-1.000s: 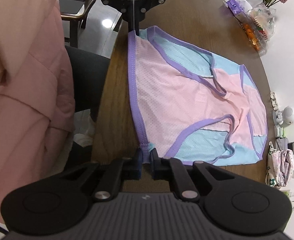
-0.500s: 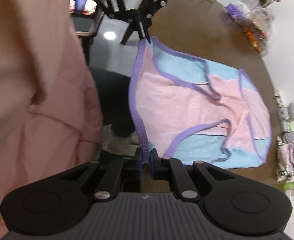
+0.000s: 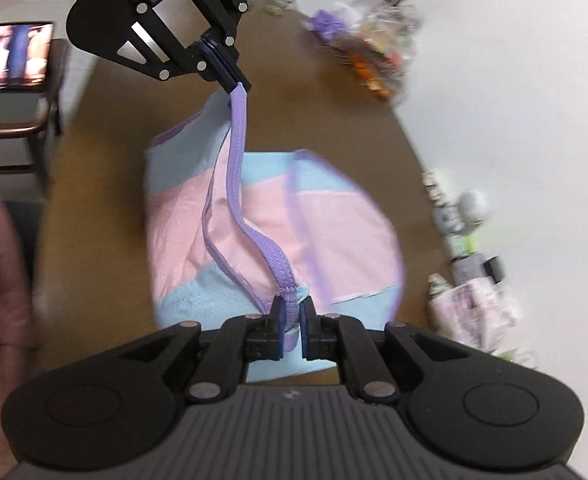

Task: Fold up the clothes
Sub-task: 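Lift the garment by its edge with both grippers and fold it over, then lower the folded garment onto the table and open both grippers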

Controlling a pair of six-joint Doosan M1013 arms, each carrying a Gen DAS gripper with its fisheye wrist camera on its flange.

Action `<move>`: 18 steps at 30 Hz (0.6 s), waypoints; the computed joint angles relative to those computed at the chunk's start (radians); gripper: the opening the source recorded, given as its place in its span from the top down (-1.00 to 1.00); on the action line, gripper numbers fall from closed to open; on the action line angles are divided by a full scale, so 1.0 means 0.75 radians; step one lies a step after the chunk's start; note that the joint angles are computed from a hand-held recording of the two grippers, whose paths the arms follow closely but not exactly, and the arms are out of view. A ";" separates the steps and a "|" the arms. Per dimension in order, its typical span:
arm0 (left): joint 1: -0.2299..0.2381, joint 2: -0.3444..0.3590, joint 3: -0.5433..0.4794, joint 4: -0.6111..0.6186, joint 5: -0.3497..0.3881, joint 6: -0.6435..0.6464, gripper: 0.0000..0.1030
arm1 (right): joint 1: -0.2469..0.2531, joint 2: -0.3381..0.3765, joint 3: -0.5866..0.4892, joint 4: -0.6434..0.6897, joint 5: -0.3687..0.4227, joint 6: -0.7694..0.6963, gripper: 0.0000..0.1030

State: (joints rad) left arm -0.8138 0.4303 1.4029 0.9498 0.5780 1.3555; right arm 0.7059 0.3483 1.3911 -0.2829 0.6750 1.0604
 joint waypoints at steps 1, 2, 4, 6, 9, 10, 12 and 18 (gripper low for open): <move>0.016 0.030 -0.052 -0.016 0.004 0.022 1.00 | -0.016 0.025 -0.037 0.002 0.000 -0.008 0.88; 0.035 0.064 -0.106 -0.045 0.007 0.053 1.00 | -0.036 0.052 -0.076 0.013 0.001 -0.016 0.88; 0.074 0.133 -0.214 -0.166 0.021 0.163 1.00 | -0.075 0.107 -0.146 0.040 0.009 -0.027 0.88; 0.116 0.219 -0.345 -0.325 0.059 0.295 1.00 | -0.122 0.183 -0.239 0.090 0.049 -0.047 0.88; 0.178 0.378 -0.596 -0.615 0.176 0.521 1.00 | -0.188 0.312 -0.394 0.182 0.132 -0.069 0.87; 0.195 0.427 -0.669 -0.683 0.218 0.561 0.99 | -0.208 0.351 -0.431 0.215 0.153 -0.073 0.87; 0.227 0.519 -0.808 -0.821 0.311 0.627 0.99 | -0.242 0.439 -0.531 0.277 0.213 -0.079 0.87; 0.285 0.630 -0.977 -1.034 0.444 0.721 0.98 | -0.297 0.558 -0.638 0.453 0.276 -0.141 0.87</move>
